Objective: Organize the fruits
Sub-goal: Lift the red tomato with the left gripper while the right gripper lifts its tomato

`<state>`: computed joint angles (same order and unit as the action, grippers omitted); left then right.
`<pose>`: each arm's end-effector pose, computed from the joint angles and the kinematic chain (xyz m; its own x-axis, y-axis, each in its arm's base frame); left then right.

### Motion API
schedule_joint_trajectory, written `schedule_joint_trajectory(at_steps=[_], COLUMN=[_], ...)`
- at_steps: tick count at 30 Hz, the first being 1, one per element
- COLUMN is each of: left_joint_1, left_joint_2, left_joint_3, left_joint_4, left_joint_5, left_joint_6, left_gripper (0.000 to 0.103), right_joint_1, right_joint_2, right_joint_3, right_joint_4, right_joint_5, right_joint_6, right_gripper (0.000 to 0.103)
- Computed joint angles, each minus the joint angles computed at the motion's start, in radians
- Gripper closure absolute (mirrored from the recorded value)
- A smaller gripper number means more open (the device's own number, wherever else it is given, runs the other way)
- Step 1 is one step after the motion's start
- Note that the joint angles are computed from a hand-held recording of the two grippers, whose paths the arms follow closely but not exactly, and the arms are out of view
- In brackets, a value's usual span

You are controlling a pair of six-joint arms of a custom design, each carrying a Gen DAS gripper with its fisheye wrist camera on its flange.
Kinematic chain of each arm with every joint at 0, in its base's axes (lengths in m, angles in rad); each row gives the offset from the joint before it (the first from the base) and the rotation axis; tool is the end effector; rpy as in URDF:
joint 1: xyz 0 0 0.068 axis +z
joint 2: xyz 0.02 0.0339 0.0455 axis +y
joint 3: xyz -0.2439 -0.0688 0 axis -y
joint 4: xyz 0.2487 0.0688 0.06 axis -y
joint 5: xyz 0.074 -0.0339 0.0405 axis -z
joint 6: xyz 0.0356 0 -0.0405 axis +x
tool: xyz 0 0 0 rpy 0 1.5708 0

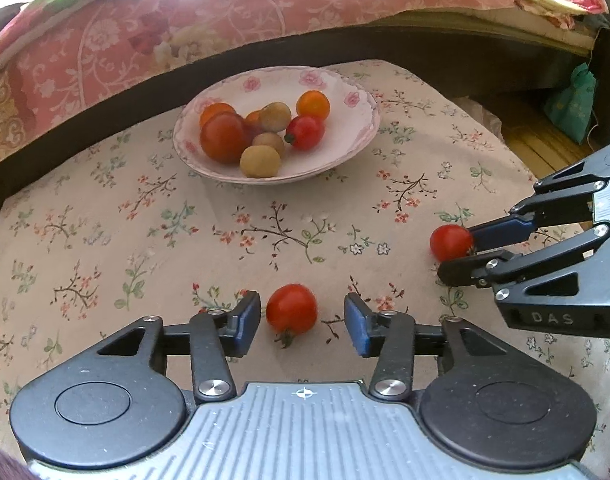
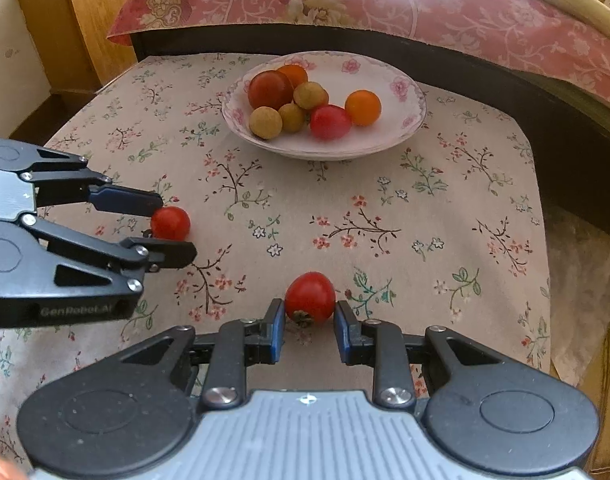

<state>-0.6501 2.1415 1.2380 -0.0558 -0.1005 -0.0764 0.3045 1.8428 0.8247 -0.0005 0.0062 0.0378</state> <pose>0.3330 -0.2487 0.0709 -0.6923 0.4310 -0.5787 0.5050 0.8623 0.0381 0.3098 0.0971 0.0750 -0.8228 -0.2190 -0.5244 -0.2658 0.9639 0.0145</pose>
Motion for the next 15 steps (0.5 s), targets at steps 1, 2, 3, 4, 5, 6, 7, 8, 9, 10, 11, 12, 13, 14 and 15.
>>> schedule_joint_trajectory(at_steps=[1,2,3,4,5,6,7,8,9,10,11,12,13,14,15], left_joint_1=[-0.003,-0.004,-0.004,-0.003,-0.001,0.0,-0.003,-0.006,-0.008,-0.01,-0.012,-0.013,-0.014,-0.016,-0.017], left_joint_2=[0.011,0.019,0.026,0.028,0.025,0.023,0.021,0.02,0.019,0.019,0.017,0.016,0.015,0.012,0.008], left_joint_3=[0.011,0.019,0.025,0.023,0.018,0.018,0.018,0.017,0.016,0.017,0.016,0.015,0.014,0.011,0.009], left_joint_4=[-0.004,-0.01,-0.016,-0.016,-0.01,-0.013,-0.016,-0.016,-0.017,-0.019,-0.018,-0.018,-0.017,-0.015,-0.013], left_joint_5=[-0.011,-0.015,-0.018,-0.016,-0.011,-0.005,-0.007,-0.011,-0.012,-0.013,-0.016,-0.017,-0.017,-0.021,-0.024], left_joint_6=[-0.002,-0.003,-0.007,-0.011,-0.014,-0.016,-0.018,-0.016,-0.013,-0.01,-0.01,-0.01,-0.007,-0.005,-0.004], left_gripper=[0.05,0.051,0.051,0.051,0.054,0.059,0.063,0.064,0.067,0.067,0.067,0.067,0.067,0.067,0.067], right_joint_1=[0.002,0.003,0.006,0.008,0.009,0.011,0.014,0.016,0.019,0.021,0.023,0.027,0.029,0.032,0.033], right_joint_2=[0.007,0.009,0.011,0.013,0.016,0.018,0.018,0.018,0.019,0.019,0.02,0.021,0.02,0.021,0.022], right_joint_3=[0.006,0.009,0.013,0.014,0.017,0.019,0.02,0.022,0.024,0.025,0.026,0.027,0.027,0.029,0.031], right_joint_4=[0.001,0.003,0.005,0.007,0.006,0.005,0.005,0.004,0.003,0.002,0.002,0.002,0.002,0.0,0.0], right_joint_5=[0.004,0.007,0.01,0.012,0.011,0.013,0.018,0.022,0.026,0.029,0.033,0.039,0.043,0.046,0.048], right_joint_6=[-0.001,-0.002,-0.005,-0.008,-0.007,-0.007,-0.01,-0.012,-0.012,-0.012,-0.013,-0.017,-0.019,-0.021,-0.022], right_gripper=[0.073,0.073,0.073,0.073,0.073,0.073,0.073,0.073,0.073,0.073,0.073,0.073,0.073,0.073,0.073])
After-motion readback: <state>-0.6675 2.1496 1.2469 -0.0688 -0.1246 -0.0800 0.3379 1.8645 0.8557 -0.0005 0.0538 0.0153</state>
